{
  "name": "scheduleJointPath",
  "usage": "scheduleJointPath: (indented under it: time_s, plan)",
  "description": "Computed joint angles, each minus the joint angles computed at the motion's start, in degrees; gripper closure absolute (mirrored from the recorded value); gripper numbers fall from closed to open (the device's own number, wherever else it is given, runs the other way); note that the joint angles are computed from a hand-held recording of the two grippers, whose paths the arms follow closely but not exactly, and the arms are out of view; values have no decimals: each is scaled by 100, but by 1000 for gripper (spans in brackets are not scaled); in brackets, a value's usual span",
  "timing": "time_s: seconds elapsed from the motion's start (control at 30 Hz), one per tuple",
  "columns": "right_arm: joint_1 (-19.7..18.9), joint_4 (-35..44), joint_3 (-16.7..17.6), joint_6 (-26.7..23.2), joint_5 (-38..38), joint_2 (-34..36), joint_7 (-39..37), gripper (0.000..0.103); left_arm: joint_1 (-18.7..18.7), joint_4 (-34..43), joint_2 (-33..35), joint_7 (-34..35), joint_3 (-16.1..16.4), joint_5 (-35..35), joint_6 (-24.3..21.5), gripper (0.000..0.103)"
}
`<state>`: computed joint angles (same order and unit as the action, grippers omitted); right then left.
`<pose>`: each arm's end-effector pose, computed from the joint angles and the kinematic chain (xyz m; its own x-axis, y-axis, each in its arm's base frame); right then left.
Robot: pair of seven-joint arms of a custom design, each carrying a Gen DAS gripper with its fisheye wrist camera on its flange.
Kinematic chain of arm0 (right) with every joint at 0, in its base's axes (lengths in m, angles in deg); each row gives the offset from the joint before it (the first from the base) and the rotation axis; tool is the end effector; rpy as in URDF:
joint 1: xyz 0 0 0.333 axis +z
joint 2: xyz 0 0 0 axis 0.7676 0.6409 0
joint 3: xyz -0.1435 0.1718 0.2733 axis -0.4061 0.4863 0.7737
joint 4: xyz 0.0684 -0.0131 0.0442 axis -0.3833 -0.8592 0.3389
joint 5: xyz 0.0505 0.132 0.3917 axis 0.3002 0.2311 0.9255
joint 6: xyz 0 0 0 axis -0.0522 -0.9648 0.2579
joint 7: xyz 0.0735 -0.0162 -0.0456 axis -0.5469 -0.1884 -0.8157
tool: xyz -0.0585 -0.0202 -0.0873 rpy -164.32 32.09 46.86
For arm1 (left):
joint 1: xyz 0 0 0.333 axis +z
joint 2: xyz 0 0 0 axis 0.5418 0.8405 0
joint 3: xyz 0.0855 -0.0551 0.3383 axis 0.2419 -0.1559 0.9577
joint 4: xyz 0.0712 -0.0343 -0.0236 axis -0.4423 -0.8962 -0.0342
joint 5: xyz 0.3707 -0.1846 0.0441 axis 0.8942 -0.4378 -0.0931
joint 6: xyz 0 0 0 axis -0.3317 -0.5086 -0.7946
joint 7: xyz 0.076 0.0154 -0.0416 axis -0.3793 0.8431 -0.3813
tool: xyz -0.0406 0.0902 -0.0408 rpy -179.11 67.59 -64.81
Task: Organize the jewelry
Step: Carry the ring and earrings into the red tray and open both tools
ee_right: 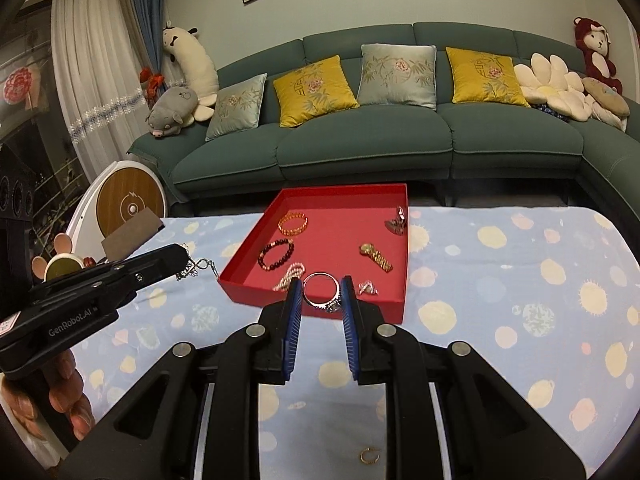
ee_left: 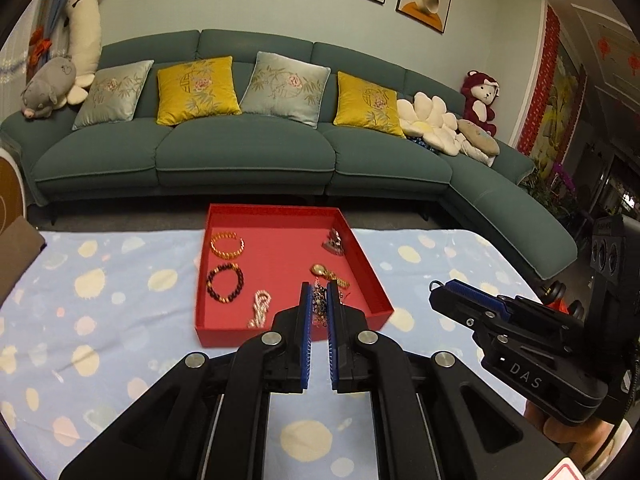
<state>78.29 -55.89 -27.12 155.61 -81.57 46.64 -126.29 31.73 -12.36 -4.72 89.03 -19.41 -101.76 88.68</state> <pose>0.5634 0.3653 0.5794 -0.2751 -0.9372 -0.2143 -0.4826 0.3274 -0.8123 0.6843 -0.1578 0.6152 -0.7353 -0.6508 0.1892 -0.4950 0.3250 -0.8059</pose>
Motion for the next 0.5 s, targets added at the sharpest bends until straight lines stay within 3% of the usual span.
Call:
scheduleJointPath:
  time_s: [0.23, 0.5]
  plan:
    - [-190, 594, -254, 206, 3, 368, -165, 84, -209, 1457, 1138, -783, -107, 835, 115, 98]
    - [-382, 1325, -568, 542, 789, 1136, -884, 84, -457, 3007, 2406, -1558, -261, 1891, -47, 98]
